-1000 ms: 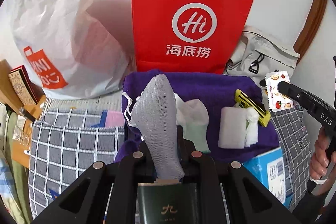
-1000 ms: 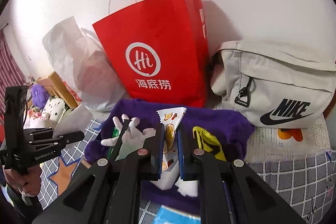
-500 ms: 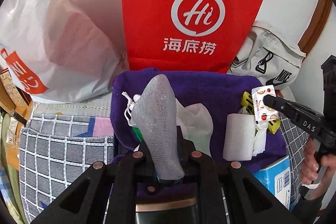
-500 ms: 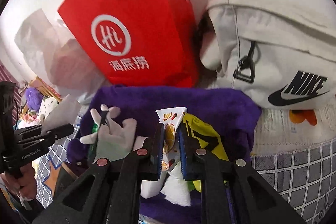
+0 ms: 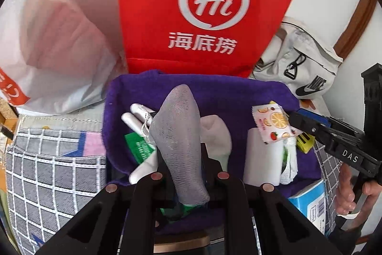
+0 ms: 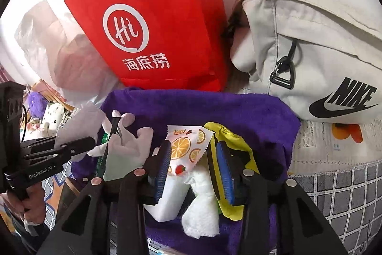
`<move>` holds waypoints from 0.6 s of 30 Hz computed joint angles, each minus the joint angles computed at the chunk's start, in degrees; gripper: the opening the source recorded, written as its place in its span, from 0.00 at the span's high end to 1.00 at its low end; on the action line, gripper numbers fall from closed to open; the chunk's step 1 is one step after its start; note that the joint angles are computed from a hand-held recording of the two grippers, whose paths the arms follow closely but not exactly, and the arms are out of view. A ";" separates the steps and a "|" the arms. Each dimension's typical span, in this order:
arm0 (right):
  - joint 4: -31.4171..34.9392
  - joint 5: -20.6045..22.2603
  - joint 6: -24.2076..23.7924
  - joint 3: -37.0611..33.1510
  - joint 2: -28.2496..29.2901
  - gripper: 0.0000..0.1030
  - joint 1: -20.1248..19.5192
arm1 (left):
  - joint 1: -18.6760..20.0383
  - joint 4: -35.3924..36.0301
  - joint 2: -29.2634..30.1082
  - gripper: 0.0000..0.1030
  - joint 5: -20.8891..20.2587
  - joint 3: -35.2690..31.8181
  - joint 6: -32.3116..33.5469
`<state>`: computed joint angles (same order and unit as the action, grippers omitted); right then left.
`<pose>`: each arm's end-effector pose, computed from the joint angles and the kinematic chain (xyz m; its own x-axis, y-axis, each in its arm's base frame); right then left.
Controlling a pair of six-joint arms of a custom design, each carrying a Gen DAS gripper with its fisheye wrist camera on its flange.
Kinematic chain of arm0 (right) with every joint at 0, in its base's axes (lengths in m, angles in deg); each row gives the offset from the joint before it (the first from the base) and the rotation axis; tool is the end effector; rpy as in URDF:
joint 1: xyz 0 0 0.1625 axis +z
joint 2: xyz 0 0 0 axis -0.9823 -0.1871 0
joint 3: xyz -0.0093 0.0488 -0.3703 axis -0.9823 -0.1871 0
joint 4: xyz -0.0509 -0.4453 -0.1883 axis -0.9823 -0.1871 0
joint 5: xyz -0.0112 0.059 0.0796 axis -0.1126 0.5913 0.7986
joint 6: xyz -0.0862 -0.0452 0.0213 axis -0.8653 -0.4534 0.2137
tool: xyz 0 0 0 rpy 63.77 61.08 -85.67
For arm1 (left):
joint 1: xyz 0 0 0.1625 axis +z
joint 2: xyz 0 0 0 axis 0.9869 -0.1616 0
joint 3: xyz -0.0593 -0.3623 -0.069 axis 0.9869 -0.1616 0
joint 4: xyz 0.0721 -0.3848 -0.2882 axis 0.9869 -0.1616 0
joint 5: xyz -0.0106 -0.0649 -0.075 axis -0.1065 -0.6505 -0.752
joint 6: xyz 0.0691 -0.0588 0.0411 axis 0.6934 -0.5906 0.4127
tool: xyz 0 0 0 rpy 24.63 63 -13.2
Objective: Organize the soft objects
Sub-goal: 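Lower the mesh bag onto the towel and open the left gripper while the right gripper releases the packet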
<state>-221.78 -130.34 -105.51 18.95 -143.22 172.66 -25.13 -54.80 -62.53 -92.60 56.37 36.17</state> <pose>0.1428 -0.7078 0.2311 -0.8496 -0.1791 0.4962 -0.4350 0.7699 -0.4670 -0.2610 -0.7206 0.1518 -0.8022 0.2455 -0.5443 0.4519 0.8454 -0.2847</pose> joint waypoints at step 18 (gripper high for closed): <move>-2.20 0.60 -1.54 2.33 -2.78 0.53 1.06 | 0.15 -0.83 2.66 0.39 -0.31 -1.39 0.86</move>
